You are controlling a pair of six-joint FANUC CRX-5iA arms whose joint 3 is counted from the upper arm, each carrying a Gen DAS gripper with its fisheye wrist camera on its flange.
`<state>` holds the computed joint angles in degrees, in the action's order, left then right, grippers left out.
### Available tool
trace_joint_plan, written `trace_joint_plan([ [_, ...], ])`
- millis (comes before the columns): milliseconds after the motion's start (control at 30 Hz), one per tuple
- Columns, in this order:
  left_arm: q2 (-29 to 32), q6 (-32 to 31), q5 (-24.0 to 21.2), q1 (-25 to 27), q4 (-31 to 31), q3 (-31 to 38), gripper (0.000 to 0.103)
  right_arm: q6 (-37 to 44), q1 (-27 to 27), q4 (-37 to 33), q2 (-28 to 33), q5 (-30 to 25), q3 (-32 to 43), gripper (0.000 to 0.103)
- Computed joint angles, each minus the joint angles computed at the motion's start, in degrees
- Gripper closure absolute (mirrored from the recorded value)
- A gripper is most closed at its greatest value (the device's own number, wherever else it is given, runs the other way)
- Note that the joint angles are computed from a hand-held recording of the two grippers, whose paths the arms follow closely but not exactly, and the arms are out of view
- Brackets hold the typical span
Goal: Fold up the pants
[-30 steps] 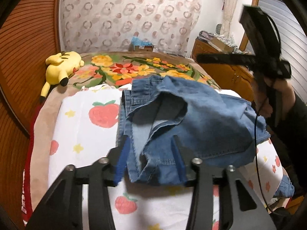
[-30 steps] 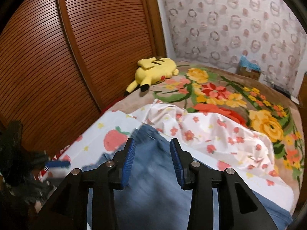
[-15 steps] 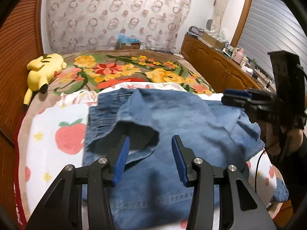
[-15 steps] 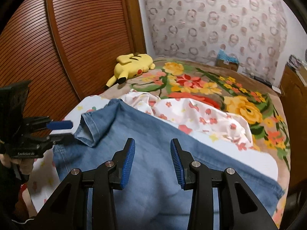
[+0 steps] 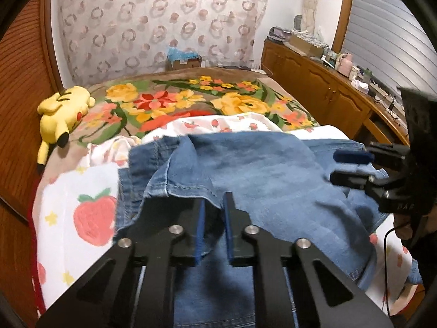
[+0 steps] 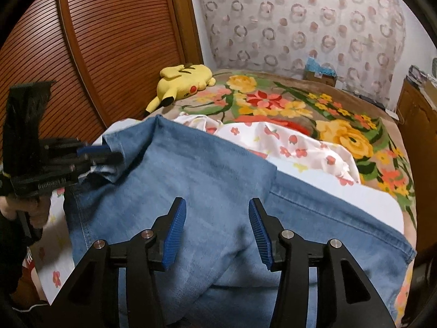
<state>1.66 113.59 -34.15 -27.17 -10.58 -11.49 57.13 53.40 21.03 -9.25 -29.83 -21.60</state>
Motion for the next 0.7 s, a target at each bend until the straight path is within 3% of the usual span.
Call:
trace_joint_plan([
  [167,-1.38,-0.04,-1.34,1.52,-2.12,0.61,0.097,3.50,-0.97,-3.70,-0.01,0.00,0.96,0.053],
  [400,-0.96,2.46,-4.20,3.02,-6.36,2.82,0.097,5.70,-1.63,-5.69,0.55,0.21,1.33,0.053],
  [700,-1.32,2.11,-3.23,5.31,-6.02,1.50,0.097,6.91,-1.93,-6.99,0.59,-0.58,1.65,0.053],
])
